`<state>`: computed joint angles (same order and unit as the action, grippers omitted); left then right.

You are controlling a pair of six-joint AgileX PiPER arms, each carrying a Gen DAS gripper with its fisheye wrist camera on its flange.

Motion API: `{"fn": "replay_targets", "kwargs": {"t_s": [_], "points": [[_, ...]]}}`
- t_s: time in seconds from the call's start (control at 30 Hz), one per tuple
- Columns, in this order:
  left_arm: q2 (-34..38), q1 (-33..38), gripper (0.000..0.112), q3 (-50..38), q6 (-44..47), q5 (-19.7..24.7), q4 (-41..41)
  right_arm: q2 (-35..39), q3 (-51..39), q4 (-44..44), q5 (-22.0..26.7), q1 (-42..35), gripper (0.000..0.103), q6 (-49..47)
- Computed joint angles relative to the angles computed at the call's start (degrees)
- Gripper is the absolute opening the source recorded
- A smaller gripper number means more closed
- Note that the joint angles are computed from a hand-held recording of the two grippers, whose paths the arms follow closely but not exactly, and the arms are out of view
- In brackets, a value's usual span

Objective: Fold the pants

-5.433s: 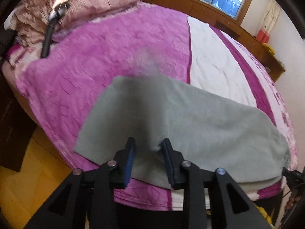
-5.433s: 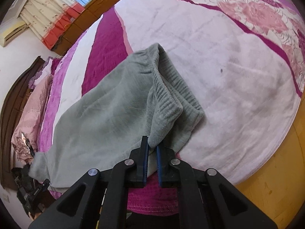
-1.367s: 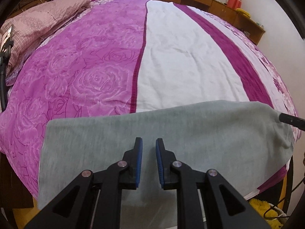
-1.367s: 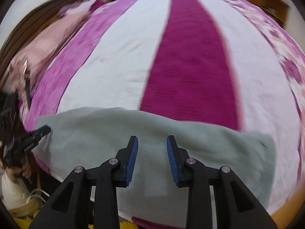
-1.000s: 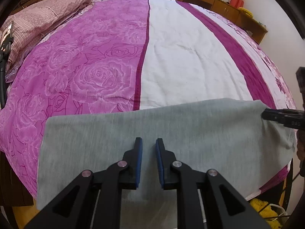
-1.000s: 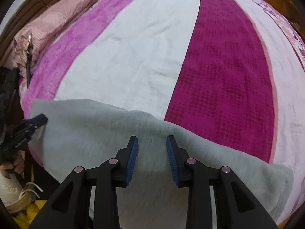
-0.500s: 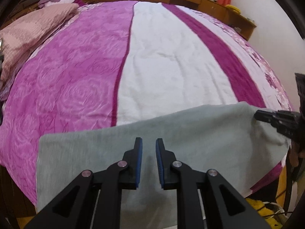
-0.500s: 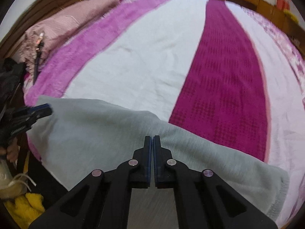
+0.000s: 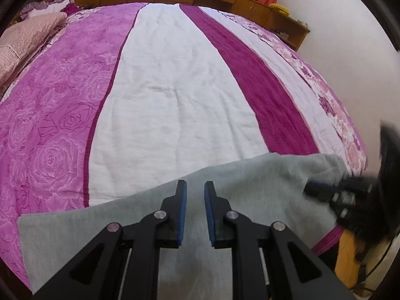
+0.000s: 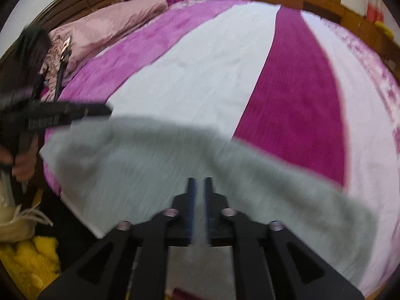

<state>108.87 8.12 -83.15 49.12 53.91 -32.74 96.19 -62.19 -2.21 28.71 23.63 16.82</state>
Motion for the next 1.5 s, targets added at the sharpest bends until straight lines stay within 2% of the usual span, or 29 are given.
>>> {"fn": "replay_targets", "kwargs": {"t_s": [0.03,0.07,0.1,0.23,0.37,0.43,0.47,0.5,0.57,0.73,0.83,0.93,1.07,1.13,1.3,1.37,1.4,1.47,1.5], "points": [[-0.3,0.0,0.015,0.7,0.0,-0.9,0.9,0.7,-1.8,0.2,0.1,-1.0,0.03,-1.8],[-0.4,0.0,0.015,1.3,-0.2,-1.7,2.1,1.7,-3.4,2.1,0.4,-2.0,0.037,-4.9],[-0.3,0.1,0.015,1.5,-0.4,-2.0,2.8,2.8,-4.8,3.4,1.2,-2.7,0.037,-6.9],[1.1,1.5,0.015,0.6,-1.6,-1.8,4.2,11.4,-15.8,13.0,9.4,-6.2,0.037,-18.0],[2.1,2.3,0.015,-0.8,-2.0,-1.8,4.6,18.4,-23.5,15.3,15.3,-7.1,0.037,-20.9],[2.4,2.4,0.015,-1.6,-2.4,-1.6,4.9,19.8,-24.7,16.3,15.8,-7.1,0.033,-21.5],[2.5,2.4,0.015,-1.9,-2.5,-1.3,4.9,19.6,-24.2,16.0,14.9,-6.8,0.014,-21.5],[2.5,2.5,0.015,-2.2,-2.4,-1.1,4.8,18.5,-22.7,15.1,13.5,-6.2,0.007,-21.7],[2.4,2.3,0.015,-2.6,-1.9,-0.8,4.4,14.8,-17.8,14.7,9.3,-5.2,0.0,-22.7],[1.7,0.3,0.015,-3.2,-0.2,0.5,2.1,5.2,-5.0,14.5,1.3,-1.7,0.0,-27.0],[1.5,-1.2,0.015,-3.0,0.6,2.1,0.2,3.7,0.1,13.0,-1.5,0.6,0.0,-25.0],[2.6,-2.8,0.016,-3.9,0.8,6.7,-3.1,3.6,3.8,13.5,-5.2,1.4,0.0,-23.4],[3.8,-4.0,0.016,-3.4,1.7,11.9,-5.7,2.2,8.0,21.0,-9.1,0.4,0.0,-27.3],[3.5,-4.6,0.016,-1.5,4.3,13.5,-7.5,1.4,9.0,22.0,-9.0,0.0,0.0,-27.5],[3.2,-7.1,0.016,0.8,6.4,13.7,-8.5,-2.6,11.4,13.5,-6.4,-1.1,0.0,-17.2],[3.8,-8.4,0.016,0.5,5.8,12.7,-8.2,-6.4,13.8,8.8,-7.1,-2.6,0.002,-11.8],[4.1,-8.7,0.016,0.2,5.6,12.4,-8.1,-8.8,15.2,5.3,-7.4,-3.7,0.009,-7.8],[5.4,-9.2,0.016,-1.7,4.7,12.7,-8.0,-13.5,18.0,1.0,-8.0,-7.4,0.03,-3.0],[6.1,-9.3,0.016,-2.8,4.2,12.9,-7.8,-16.2,19.6,-2.8,-8.3,-10.2,0.033,0.9]]}}
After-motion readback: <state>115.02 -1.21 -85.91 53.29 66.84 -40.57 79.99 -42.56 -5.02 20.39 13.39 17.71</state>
